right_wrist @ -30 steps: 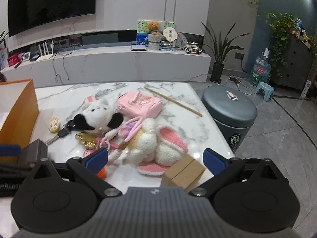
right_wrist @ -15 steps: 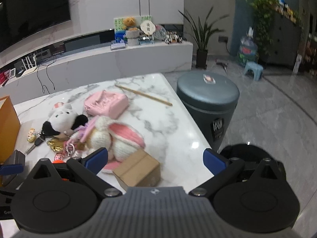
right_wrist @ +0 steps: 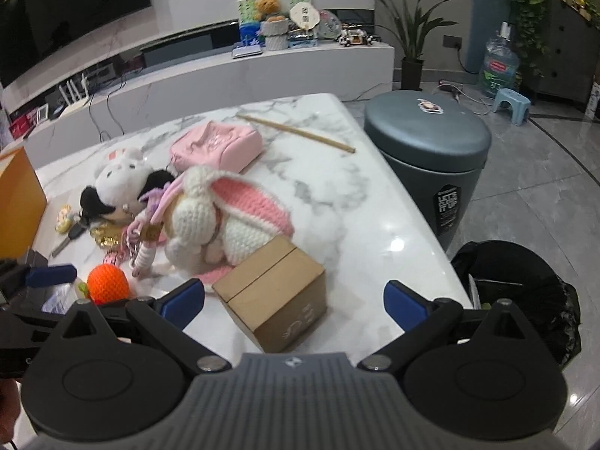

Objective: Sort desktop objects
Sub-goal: 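Grasp the orange crocheted ball with the left tool while the right tool grasps the cardboard box, then carry both items into the white box and open both tools to release them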

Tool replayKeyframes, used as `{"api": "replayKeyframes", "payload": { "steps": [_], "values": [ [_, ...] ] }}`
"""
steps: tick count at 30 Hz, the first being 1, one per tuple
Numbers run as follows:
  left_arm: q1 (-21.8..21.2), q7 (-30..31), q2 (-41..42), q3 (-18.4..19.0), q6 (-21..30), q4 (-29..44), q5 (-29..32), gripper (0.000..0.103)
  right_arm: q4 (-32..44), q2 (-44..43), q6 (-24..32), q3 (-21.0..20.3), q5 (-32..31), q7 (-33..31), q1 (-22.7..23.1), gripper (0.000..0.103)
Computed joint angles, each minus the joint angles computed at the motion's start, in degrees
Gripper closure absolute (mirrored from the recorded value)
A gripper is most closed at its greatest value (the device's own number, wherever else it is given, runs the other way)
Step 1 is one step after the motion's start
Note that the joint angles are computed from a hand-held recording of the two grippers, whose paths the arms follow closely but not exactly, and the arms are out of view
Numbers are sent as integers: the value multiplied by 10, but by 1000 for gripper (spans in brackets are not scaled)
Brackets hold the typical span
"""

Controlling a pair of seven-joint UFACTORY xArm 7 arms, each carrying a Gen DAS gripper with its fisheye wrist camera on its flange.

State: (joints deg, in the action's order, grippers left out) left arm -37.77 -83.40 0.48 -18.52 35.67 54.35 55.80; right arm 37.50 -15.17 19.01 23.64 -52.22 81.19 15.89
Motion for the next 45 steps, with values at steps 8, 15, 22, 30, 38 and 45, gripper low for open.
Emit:
{"api": "replayKeyframes", "payload": {
  "steps": [8,15,22,30,38,45],
  "values": [
    [0,26,17,8,-3,5,4,41,35,40,27,-3,-71,25,15,2],
    [-1,40,19,13,-14,3,-7,50,47,66,33,-33,-84,10,50,11],
    [2,50,22,17,-20,10,-31,52,55,91,45,-54,-111,6,71,28],
    [2,55,15,17,-14,8,-47,54,48,81,26,-64,-112,0,78,29],
    [9,47,-9,8,-10,-5,-42,54,38,49,26,-48,-108,3,70,29],
    [21,36,-44,-8,-6,-19,-36,54,40,31,34,-28,-101,-3,62,29]
  ]
}}
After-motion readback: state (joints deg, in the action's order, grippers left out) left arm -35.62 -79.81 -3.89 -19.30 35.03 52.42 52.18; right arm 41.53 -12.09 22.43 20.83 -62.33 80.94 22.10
